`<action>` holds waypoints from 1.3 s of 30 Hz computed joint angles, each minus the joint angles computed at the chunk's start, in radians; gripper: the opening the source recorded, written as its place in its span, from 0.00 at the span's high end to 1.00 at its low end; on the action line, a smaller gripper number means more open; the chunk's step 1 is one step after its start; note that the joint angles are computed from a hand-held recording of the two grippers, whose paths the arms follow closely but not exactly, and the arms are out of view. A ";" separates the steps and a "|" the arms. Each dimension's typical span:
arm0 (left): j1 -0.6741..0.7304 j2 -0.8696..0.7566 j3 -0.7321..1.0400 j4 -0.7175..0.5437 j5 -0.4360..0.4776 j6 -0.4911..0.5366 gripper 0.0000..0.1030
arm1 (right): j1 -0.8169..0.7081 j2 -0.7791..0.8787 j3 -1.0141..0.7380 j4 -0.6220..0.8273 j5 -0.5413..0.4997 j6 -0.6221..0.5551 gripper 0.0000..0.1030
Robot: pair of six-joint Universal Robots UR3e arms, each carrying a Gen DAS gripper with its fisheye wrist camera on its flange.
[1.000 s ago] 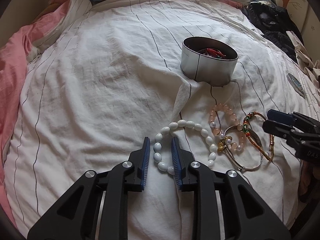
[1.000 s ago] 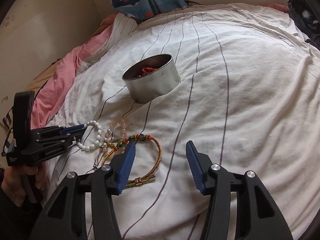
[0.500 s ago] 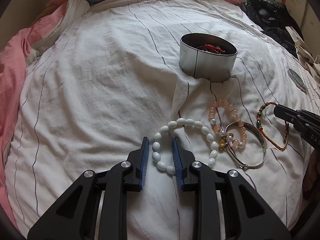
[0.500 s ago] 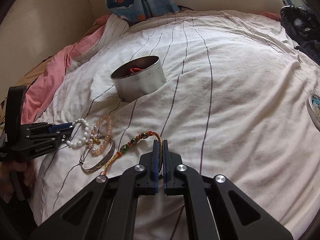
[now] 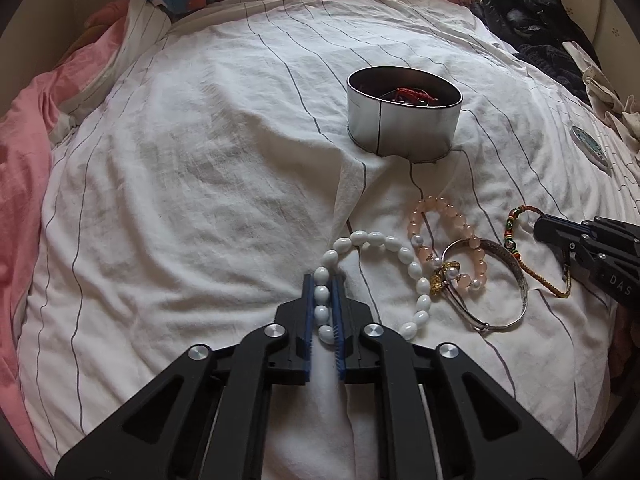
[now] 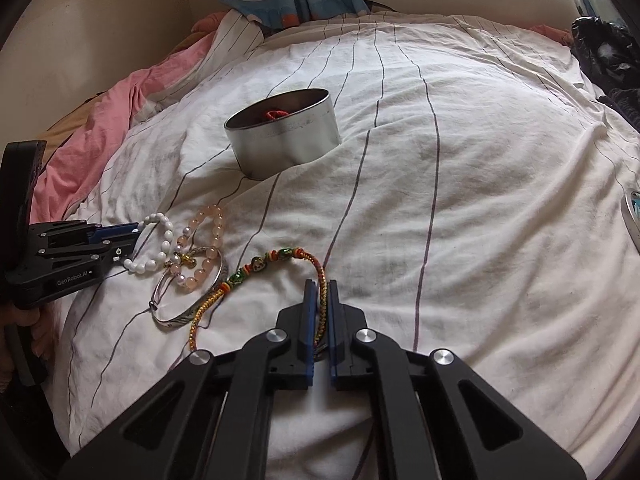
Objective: Organize jewelry
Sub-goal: 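Carry the white bead bracelet into the tin with the left gripper while the right carries the cord bracelet there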
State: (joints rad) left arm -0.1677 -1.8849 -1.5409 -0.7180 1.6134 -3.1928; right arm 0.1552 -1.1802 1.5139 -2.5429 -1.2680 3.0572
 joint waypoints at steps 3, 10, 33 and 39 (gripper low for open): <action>-0.003 0.014 -0.011 0.020 -0.004 0.006 0.93 | -0.008 -0.008 0.016 -0.022 0.013 0.006 0.95; -0.001 0.054 -0.039 0.090 -0.045 0.021 0.93 | -0.033 -0.030 0.055 -0.075 0.072 0.021 0.95; 0.003 0.004 0.272 0.002 -0.176 0.026 0.93 | -0.033 -0.027 -0.070 0.096 0.042 -0.039 0.51; -0.008 -0.062 0.376 -0.030 -0.190 0.024 0.93 | 0.001 0.025 -0.127 0.177 -0.006 -0.079 0.96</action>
State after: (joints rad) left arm -0.1754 -1.9470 -1.1652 -0.7479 1.4233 -3.1690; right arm 0.1564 -1.1548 1.3874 -2.3655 -1.2740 2.9781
